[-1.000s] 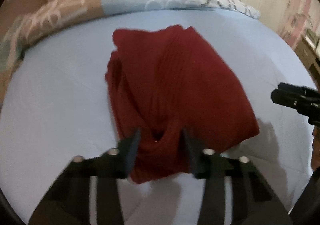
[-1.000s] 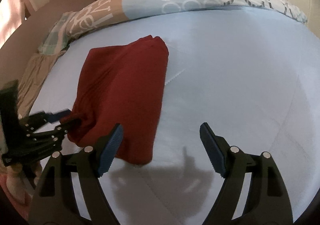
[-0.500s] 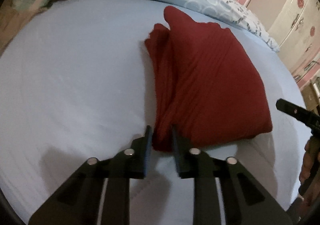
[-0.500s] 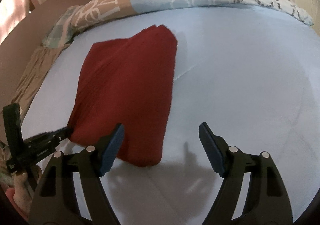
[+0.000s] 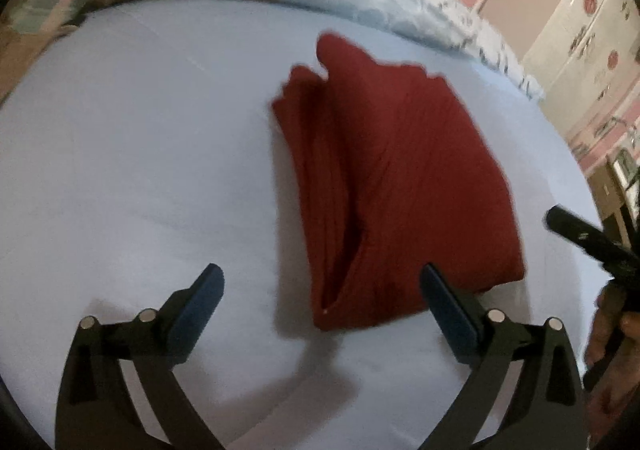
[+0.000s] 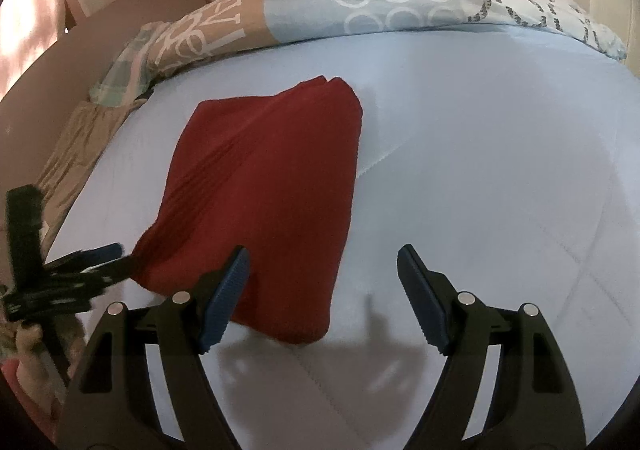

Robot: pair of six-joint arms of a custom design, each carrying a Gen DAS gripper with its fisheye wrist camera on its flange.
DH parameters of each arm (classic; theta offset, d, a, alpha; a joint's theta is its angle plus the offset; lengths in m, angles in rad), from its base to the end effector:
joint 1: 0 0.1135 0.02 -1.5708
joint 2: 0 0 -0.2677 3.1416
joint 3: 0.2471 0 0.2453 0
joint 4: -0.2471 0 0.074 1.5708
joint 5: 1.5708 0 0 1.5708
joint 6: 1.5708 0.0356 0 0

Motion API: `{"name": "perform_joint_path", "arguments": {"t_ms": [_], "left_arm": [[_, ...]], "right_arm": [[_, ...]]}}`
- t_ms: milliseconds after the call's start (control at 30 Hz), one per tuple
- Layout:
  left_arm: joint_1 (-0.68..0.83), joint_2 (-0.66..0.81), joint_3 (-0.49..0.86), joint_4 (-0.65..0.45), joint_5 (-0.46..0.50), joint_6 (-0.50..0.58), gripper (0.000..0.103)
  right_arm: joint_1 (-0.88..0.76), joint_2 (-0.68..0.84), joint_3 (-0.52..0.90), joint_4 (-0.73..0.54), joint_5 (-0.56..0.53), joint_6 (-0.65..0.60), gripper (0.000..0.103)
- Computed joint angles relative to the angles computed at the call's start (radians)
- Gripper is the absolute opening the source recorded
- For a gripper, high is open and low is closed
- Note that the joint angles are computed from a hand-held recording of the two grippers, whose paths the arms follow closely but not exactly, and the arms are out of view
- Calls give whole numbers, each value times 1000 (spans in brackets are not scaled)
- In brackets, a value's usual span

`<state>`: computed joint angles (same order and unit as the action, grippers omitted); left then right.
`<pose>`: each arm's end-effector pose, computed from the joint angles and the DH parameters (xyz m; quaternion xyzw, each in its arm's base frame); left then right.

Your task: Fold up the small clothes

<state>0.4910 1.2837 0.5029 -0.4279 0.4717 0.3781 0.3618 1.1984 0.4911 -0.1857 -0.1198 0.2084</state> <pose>0.1777 0.0767 0.1466 -0.0119 0.9573 -0.1348 0.2556 0.1958 0.0786 0.1687 -0.0920 0.9371 0.1475 0.3026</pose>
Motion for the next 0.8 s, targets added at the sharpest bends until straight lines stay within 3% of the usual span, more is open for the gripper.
{"name": "perform_joint_path", "arguments": {"t_ms": [233, 300, 333, 367, 533, 800], "left_arm": [[-172, 84, -23, 144, -87, -98, 98], [-205, 124, -24, 177, -95, -110, 87], [-206, 142, -20, 176, -73, -100, 70], [-210, 156, -22, 183, -49, -95, 64], [-205, 163, -40, 224, -34, -106, 56], [-210, 149, -44, 219, -40, -98, 55]], "right_arm": [[3, 49, 9, 27, 31, -14, 78], [-4, 73, 12, 41, 33, -20, 78], [-11, 88, 14, 49, 32, -20, 79], [-23, 109, 17, 61, 18, -17, 82], [-87, 241, 58, 133, -112, 17, 87], [-69, 490, 215, 192, -186, 73, 87]]}}
